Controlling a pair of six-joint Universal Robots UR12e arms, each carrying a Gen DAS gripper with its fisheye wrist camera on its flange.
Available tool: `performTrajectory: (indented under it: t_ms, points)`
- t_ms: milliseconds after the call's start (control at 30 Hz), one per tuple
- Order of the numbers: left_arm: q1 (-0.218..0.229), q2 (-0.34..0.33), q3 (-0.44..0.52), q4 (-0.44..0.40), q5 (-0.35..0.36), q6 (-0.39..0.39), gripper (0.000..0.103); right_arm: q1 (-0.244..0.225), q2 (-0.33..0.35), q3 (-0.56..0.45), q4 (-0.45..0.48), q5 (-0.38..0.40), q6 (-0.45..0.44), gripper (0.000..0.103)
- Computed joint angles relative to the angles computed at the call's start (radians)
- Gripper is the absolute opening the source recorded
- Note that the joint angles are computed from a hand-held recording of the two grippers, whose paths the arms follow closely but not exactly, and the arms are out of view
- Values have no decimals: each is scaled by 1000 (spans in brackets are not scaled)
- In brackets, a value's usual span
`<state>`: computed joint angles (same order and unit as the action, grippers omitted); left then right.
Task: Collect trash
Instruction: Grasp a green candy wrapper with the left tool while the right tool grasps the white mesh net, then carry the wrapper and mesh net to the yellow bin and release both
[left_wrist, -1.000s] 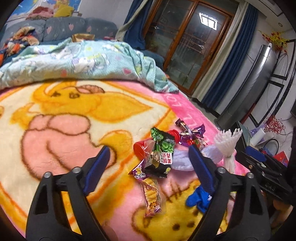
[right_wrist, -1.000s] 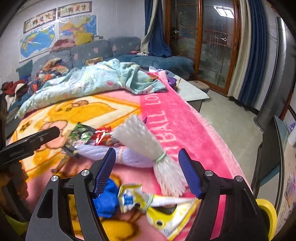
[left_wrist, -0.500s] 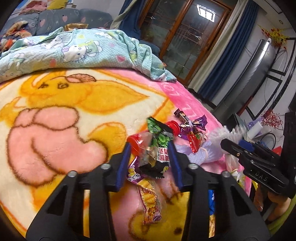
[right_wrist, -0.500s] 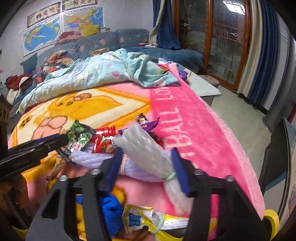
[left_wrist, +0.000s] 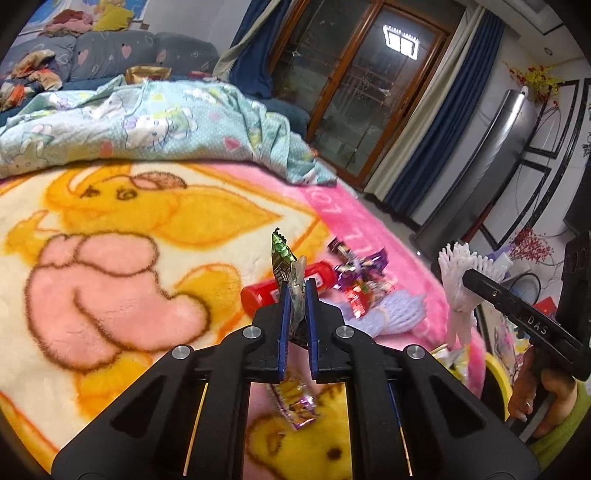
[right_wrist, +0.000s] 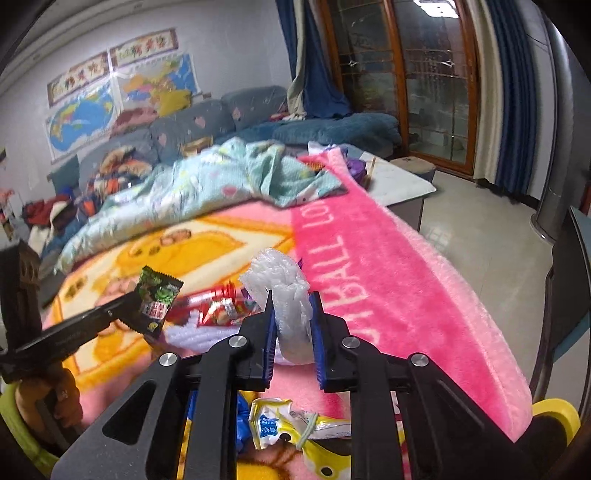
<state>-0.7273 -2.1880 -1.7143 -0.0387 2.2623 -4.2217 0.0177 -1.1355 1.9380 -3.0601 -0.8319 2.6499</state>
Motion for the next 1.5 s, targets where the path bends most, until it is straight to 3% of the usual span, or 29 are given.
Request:
performTrajectory:
  t_ms: [300, 533, 967, 1500]
  points:
    - [-21, -5, 33, 62, 14, 80, 4, -54, -36, 19, 26, 110, 56, 16]
    - [-39, -30, 85, 92, -8, 165, 4, -88, -56, 41, 43, 152, 70, 16]
    - [-64, -77, 176, 92, -77, 280, 4, -149, -92, 95, 10, 159, 84, 16]
    - [-86, -134, 282, 69, -148, 399, 4, -241, -97, 131, -78, 94, 143, 16]
